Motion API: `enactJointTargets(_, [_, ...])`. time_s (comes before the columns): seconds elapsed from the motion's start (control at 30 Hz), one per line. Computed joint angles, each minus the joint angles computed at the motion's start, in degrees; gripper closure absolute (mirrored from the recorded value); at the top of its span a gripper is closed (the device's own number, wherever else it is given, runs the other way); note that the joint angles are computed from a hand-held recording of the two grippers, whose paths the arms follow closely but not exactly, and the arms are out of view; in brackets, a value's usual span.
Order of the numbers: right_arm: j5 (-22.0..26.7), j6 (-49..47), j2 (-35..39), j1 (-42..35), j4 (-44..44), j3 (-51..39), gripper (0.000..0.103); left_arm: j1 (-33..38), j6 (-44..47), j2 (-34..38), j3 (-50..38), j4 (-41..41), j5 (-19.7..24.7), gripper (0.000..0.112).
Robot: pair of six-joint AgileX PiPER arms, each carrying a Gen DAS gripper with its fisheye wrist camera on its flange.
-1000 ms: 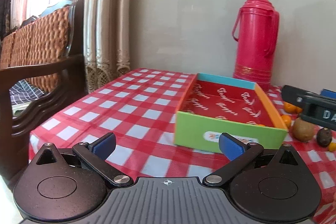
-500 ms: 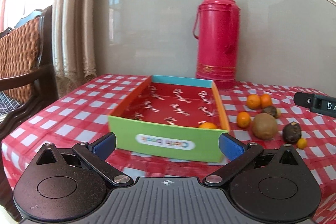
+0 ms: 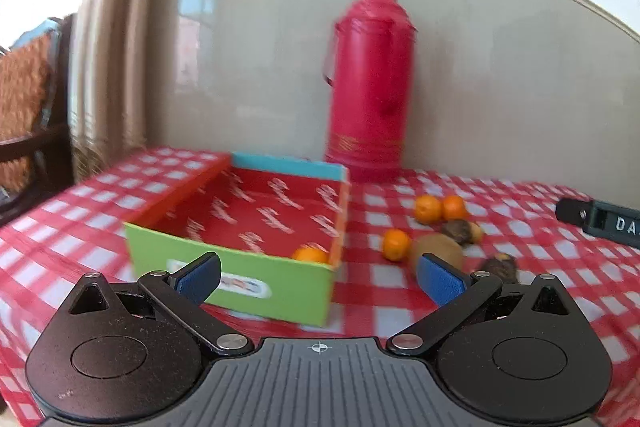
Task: Organize fruits
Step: 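Move the left gripper to the small yellow fruit and grasp it, then carry the yellow fruit into the box and open the left gripper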
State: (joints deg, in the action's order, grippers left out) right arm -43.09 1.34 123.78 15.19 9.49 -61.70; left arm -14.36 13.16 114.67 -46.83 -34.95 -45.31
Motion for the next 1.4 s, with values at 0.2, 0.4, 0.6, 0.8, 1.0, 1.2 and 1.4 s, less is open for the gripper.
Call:
enactJointTargets(0.2, [-0.79,0.93,-0.68,-3.38,-1.00,1.83,0.006,-3.35,0.87,1.94,-3.68,0.75,2.48,0.009])
enactJointTargets(0.4, [-1.50,1.53,-1.15,-6.85,-3.25,3.81,0.006,-6.75,5.21,5.23,-10.79,-3.22,9.83,0.009])
enactJointTargets(0.6, [-0.31,1.92,-1.08,-9.85,-4.89,4.35,0.006,-12.04,15.99,10.39,-19.24,-12.21,11.46,0.010])
enactJointTargets(0.8, [1.14,3.02,-0.38,-12.58,-6.47,3.20,0.006,-13.24,24.55,14.87,-28.32,-20.50,16.52,0.047])
enactJointTargets(1.0, [2.30,3.76,0.06,-14.71,-7.43,2.44,0.006,-13.57,34.26,18.70,-35.41,-30.39,19.04,0.071])
enactJointTargets(1.2, [2.61,4.05,0.17,-16.09,-8.22,2.52,0.006,-13.94,37.46,19.87,-37.17,-32.91,18.37,0.090])
enactJointTargets(1.4, [3.29,6.95,-0.29,-16.25,-9.54,2.41,0.006,-13.82,31.84,17.21,-32.44,-26.73,16.14,0.090])
